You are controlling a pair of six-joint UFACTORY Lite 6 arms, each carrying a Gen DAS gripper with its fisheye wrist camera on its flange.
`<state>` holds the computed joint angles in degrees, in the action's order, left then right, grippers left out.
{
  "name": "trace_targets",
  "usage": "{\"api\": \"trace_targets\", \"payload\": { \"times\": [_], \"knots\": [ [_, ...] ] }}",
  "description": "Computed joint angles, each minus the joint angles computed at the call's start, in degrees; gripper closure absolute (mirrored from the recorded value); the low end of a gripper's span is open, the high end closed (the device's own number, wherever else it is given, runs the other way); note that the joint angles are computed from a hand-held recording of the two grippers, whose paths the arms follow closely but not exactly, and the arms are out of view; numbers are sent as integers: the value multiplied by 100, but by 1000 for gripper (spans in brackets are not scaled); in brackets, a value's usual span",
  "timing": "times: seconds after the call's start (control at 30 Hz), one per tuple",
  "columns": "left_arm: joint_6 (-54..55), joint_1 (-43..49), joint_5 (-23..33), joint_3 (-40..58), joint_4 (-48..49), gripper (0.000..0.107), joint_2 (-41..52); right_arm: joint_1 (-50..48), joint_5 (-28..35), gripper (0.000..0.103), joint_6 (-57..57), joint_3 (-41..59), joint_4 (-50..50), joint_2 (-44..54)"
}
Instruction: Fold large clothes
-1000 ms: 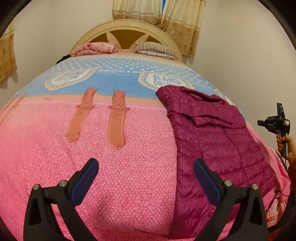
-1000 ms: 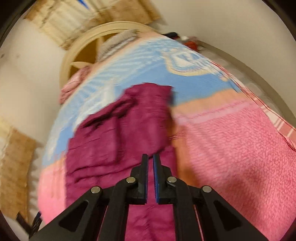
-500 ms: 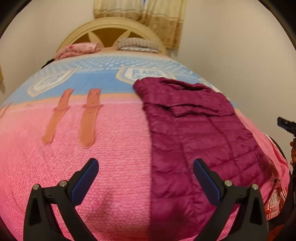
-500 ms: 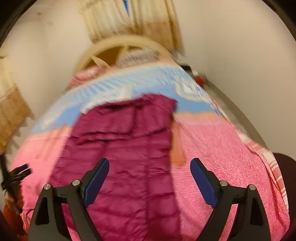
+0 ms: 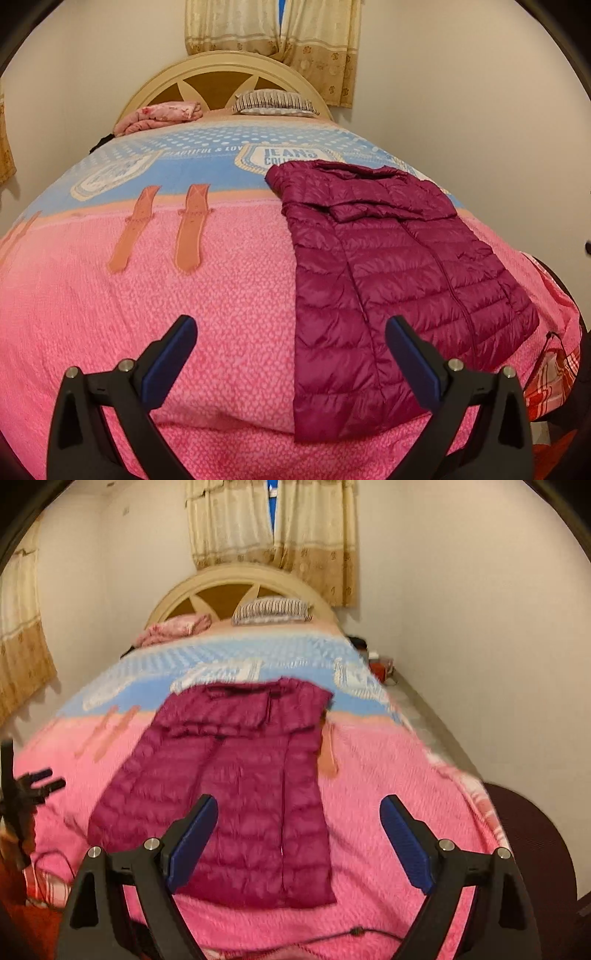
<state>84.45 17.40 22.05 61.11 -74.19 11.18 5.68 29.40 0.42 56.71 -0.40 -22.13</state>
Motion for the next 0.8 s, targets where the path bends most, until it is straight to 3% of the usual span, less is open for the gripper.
{"api": "trace_targets", "payload": {
  "times": [0.1,0.23,0.43,0.5,0.57,0.7,0.8],
  "knots": [
    [89,-47,-38,-170,-111,4,-32,-450,58,15,-1034,-208,1063,632],
    [361,29,-104,-419,-294,4,-253,-773,-186,45,-1681,-225,1663,1879],
    [-170,295,-19,-68,101,4,53,-792,-467,53,-2710,-74,2689,3210],
    [-472,306,11,151,336,4,266,-706,-321,70,-2801,14,2777,3436],
    [-649,282,-2,339,473,4,444,-684,-70,93,-2854,99,2866,3517],
    [-1043,237,110,866,768,4,883,-1005,1092,98,-3296,676,3654,3519],
    [-1459,187,99,1328,1122,4,1201,-1121,2100,98,-3408,1652,4187,3629]
  ]
}}
